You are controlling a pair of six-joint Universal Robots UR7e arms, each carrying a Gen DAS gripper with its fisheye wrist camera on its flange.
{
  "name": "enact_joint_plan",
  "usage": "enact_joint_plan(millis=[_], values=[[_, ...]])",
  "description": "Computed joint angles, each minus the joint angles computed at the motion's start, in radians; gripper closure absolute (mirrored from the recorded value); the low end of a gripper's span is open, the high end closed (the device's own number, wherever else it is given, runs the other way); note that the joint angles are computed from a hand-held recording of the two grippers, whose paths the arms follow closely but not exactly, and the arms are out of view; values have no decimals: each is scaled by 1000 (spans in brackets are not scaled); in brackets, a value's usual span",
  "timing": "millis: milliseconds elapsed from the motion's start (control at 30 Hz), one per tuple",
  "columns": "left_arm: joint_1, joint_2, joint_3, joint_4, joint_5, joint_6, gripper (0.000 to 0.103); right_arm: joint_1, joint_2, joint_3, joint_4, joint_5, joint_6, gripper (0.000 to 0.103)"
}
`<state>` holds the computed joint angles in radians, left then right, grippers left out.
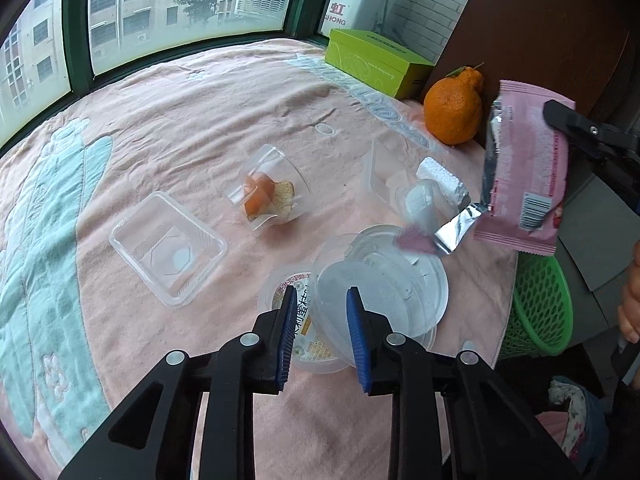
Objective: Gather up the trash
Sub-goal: 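Carry pink wrapper and clear lid over the green basket and release them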
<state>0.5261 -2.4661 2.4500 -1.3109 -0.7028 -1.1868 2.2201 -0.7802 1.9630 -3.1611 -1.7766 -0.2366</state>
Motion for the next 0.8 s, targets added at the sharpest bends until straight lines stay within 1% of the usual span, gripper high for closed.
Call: enact_joint_plan(millis=[67,133,167,267,333,433,567,700,800], values=[[16,3,4,-23,-1,14,83,-3,-20,22,-18,-3,5,90],[31,9,9,-53,-1,34,89,-6,-38,44,-38,-7,11,90],[36,13,11,-65,0,43,90,-9,-49,56,-45,-10,14,90],[37,29,11,-61,9,34,97,-14,-73,85,-69,-22,22,90],[28,28,8,-44,10,12,98,-20,-91,102,-83,-29,27,90],[8,28,1,-5,11,-25,98,-26,-125,133,-106,-46,32,90],[-25,14,-13,29,3,-61,98,-42,-169,173,-144,-89,24,90],[-88,3,-31,59,-11,-95,98,-85,-213,213,-171,-140,27,90],[-130,19,-39,41,-16,-91,98,-129,-245,248,-195,-181,35,90]])
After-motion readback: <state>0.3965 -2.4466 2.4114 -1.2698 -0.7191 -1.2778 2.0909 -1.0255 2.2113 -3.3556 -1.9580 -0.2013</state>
